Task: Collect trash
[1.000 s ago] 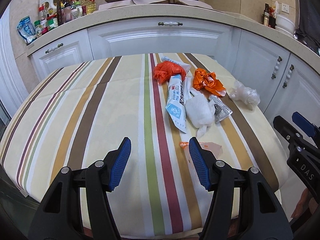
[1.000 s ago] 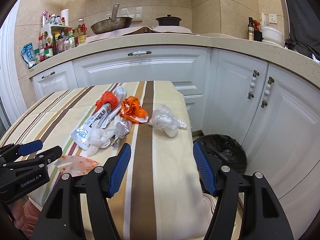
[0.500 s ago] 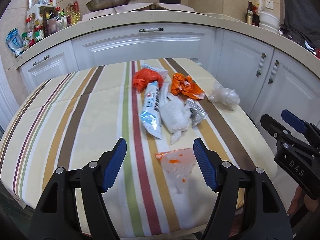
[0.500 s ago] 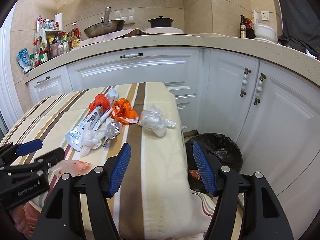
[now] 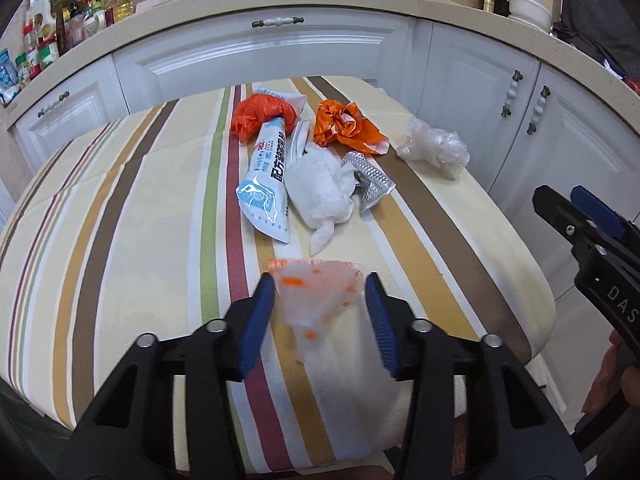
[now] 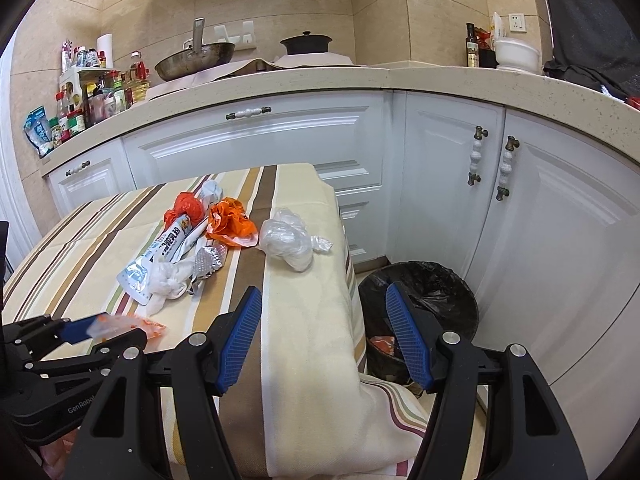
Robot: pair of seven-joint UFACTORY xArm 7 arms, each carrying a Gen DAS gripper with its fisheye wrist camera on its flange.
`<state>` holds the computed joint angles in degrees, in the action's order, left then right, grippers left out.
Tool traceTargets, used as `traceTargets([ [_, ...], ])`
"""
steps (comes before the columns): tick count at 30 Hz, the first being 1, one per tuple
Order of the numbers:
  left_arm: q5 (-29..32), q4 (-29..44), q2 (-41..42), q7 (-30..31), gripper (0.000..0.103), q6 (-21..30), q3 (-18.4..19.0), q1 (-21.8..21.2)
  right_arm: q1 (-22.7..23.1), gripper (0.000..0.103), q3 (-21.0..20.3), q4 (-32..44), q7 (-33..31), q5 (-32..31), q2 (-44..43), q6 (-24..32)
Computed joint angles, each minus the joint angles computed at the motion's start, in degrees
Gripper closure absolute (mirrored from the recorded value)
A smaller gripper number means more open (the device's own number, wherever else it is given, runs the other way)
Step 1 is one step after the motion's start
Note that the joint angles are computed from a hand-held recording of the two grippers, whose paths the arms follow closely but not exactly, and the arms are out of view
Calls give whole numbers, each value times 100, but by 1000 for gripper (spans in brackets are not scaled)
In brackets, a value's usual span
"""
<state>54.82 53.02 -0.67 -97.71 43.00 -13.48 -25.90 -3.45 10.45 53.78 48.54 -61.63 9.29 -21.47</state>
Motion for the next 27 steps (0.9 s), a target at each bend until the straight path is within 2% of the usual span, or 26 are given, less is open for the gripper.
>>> traceTargets([
  [3, 58, -110, -104, -97, 67, -79, 8, 27, -81, 40, 149, 156, 291, -356, 82, 76],
  [4, 74, -167, -166, -152, 83, -84, 6, 45, -101, 40, 185, 201, 386, -470, 101, 82],
  [5, 63, -199, -209, -183, 94, -46, -7, 61, -95, 40, 232, 272, 477, -594, 131, 99],
  [7, 136, -435, -420, -359, 94, -337, 25, 166, -41, 40, 244, 340, 521, -690, 158, 97],
  [16, 44, -847, -888, -525, 97, -350, -184, 528, 265, 40, 368, 863, 1122, -1522, 391, 161],
  [23, -43, -1121, -1307, -553, 97, -131, -350, 718, 692, 40, 194, 1243, 1746, -2235, 610, 145],
  [27, -199, -1327, -1591, -573, 97, 56, -439, 845, 1047, 40, -8, 1641, 2411, -2920, 802, 91],
])
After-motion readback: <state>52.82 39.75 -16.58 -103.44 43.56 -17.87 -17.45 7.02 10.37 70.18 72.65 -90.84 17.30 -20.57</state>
